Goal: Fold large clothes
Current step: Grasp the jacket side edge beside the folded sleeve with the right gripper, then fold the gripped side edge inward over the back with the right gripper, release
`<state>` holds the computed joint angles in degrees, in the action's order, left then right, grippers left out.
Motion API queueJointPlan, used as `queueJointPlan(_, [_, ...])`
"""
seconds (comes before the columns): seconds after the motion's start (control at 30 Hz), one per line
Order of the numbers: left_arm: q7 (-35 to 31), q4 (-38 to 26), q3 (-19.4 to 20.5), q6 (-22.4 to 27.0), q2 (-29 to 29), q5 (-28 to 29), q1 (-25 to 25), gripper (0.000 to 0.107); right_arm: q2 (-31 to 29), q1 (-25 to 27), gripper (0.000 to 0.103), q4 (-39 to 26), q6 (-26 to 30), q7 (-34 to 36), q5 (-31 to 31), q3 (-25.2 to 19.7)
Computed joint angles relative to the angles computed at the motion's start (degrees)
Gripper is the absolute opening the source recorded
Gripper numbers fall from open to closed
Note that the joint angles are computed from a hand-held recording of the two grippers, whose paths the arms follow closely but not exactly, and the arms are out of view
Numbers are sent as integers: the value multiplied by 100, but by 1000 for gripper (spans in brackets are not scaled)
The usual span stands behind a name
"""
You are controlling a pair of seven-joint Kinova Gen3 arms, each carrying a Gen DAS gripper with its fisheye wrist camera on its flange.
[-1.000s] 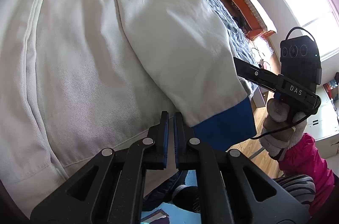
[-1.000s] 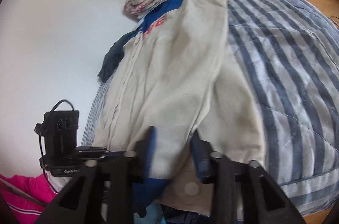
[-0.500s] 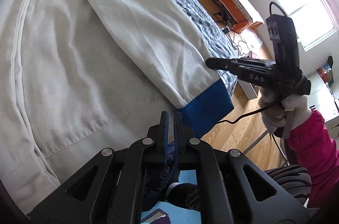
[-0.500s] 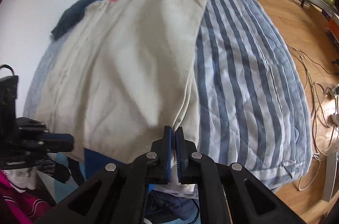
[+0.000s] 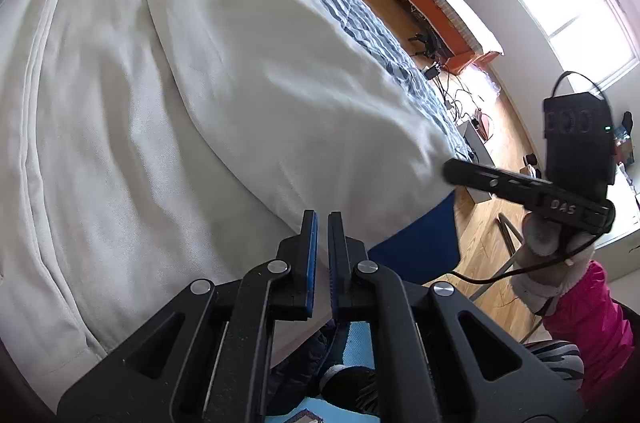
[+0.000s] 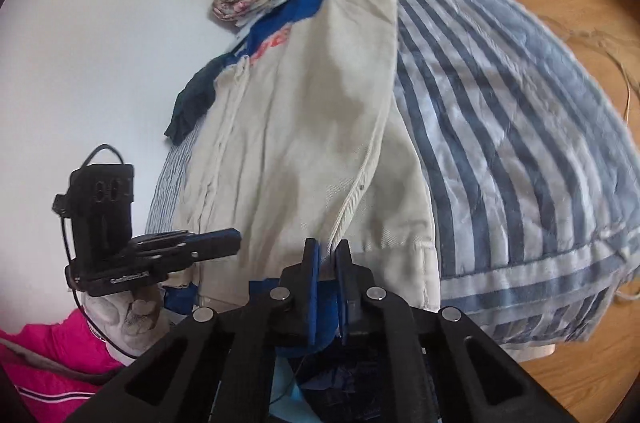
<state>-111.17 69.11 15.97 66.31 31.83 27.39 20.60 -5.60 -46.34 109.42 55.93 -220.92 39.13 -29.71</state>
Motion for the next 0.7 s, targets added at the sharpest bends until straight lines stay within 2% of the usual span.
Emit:
queueJointPlan(0.03, [43, -33, -11, -15, 27, -32, 56, 2, 25, 48, 5, -175, 233, 233, -126, -42])
queueJointPlan(0.1, [82, -68, -11, 35, 62, -46, 67, 2, 207, -60, 5, -422, 621, 699, -578, 192])
queueJointPlan(0.17, [59, -64, 9, 43, 55, -14, 38, 2, 365, -191, 7, -442, 653, 986, -1022, 458])
queueJointPlan(0.2, [38, -58, 17, 30, 27, 3, 23, 2, 343, -124, 15, -347, 548, 989, -1140, 431])
queueJointPlan(0.23, [77, -153, 12, 28, 61, -11, 67, 2, 272, 11, 25, -278, 537, 899, -1165, 299])
queueJointPlan(0.3, [97, -269, 8, 42, 86, -17, 76, 2, 46, 333, 37, -126, 670, 483, -942, -205])
queueJointPlan(0.33, [156, -392, -1, 71, 131, -30, 103, 2, -69, 548, 38, -1, 628, 250, -838, -457])
queueJointPlan(0.4, [339, -700, -33, 117, 251, -89, 206, 2, -303, 742, 43, 323, 287, -216, -651, -642])
queueJointPlan(0.47, [469, -1064, -35, 139, 408, -141, 302, 2, -402, 566, 45, 663, -179, -612, -456, -409])
queueJointPlan(0.53, [677, -1436, -108, 90, 593, -296, 486, 2, -338, 304, 45, 845, -577, -668, -401, -46])
queueJointPlan(0.63, [1084, -2138, -153, 174, 1055, -417, 685, 2, -254, 423, 45, 1077, -1107, -1043, -56, -113])
queueJointPlan(0.67, [1203, -2338, -187, 158, 1205, -488, 780, 2, -199, 512, 45, 1060, -1117, -1120, 28, -217])
queueJointPlan(0.7, [1294, -2552, -240, 152, 1354, -608, 896, 2, -165, 496, 35, 1040, -1111, -1106, 68, -216])
